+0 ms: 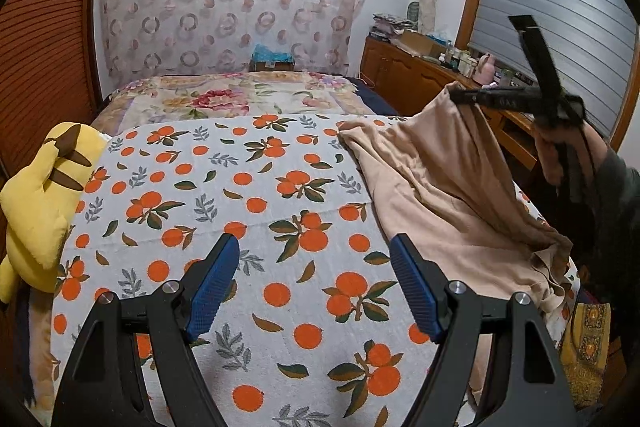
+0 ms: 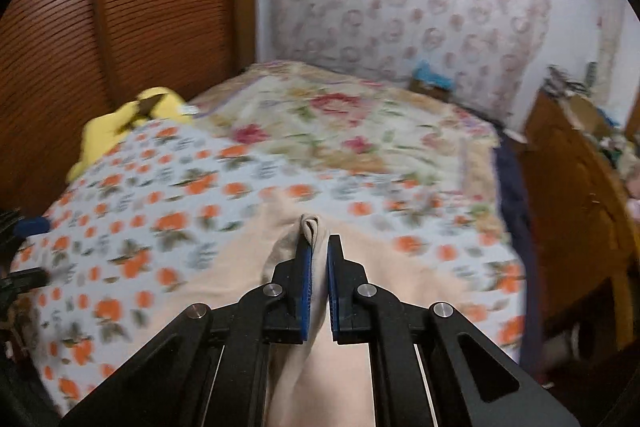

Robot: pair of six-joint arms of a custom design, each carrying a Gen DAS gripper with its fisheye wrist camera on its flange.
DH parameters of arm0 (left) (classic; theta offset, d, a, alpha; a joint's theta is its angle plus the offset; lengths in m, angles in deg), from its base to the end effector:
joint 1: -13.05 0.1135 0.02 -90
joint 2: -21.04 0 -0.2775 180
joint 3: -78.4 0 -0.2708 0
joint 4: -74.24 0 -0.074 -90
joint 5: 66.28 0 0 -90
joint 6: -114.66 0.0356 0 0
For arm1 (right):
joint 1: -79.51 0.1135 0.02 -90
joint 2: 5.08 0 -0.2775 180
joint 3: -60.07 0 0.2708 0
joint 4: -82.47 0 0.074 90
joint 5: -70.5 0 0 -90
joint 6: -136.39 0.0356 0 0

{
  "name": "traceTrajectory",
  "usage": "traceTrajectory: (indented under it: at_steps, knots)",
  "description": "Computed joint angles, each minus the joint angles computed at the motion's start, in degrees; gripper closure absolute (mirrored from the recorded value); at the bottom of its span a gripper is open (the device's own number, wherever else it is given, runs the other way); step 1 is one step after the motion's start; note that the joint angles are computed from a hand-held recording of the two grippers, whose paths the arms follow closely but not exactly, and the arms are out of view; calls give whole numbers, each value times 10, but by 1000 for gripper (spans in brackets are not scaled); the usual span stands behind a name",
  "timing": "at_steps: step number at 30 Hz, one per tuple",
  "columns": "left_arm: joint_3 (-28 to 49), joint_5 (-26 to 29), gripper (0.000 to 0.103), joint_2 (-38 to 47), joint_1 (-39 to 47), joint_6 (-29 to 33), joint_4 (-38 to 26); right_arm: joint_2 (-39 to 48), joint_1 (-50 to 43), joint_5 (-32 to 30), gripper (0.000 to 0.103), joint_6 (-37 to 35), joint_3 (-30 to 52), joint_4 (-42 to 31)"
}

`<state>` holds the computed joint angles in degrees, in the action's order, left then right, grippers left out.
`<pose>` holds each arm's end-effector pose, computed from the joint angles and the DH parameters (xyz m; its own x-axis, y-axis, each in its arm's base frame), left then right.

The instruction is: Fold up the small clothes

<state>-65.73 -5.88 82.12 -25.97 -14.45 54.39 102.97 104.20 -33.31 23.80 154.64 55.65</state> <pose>0.1703 -0.1154 0.1668 -0.6010 -0.2189 -0.7686 -0.1325 0.9757 -0.1743 0.4072 0.1966 0.2440 -0.3232 -0.5592 -0.7635 -0.7530 0.6406 -0.1504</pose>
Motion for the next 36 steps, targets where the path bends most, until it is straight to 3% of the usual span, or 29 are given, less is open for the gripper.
traceTrajectory:
  at_steps: [7,12,14,16,18,29,36]
  knots:
    - [6,5,25,23,-9,1,9,86,-35,80,97,39,106,-34]
    - [12,14,25,48,-13,3,19,121,-33,114,96,77,125,-41]
    - [15,15,25,59,-18,3,24,118,-25,138,74,80,119,-41]
    - [20,13,25,68,-24,2,27,97,-25,138,60,79,99,-34]
    - [23,11,25,77,-31,1,33,70,-28,125,59,81,81,-37]
    - [47,-6,25,139,-80,-13,64,-239,-42,-3,59,22,-338,86]
    - [69,20,25,179,-99,-8,76,-314,-50,-32,59,18,-467,107]
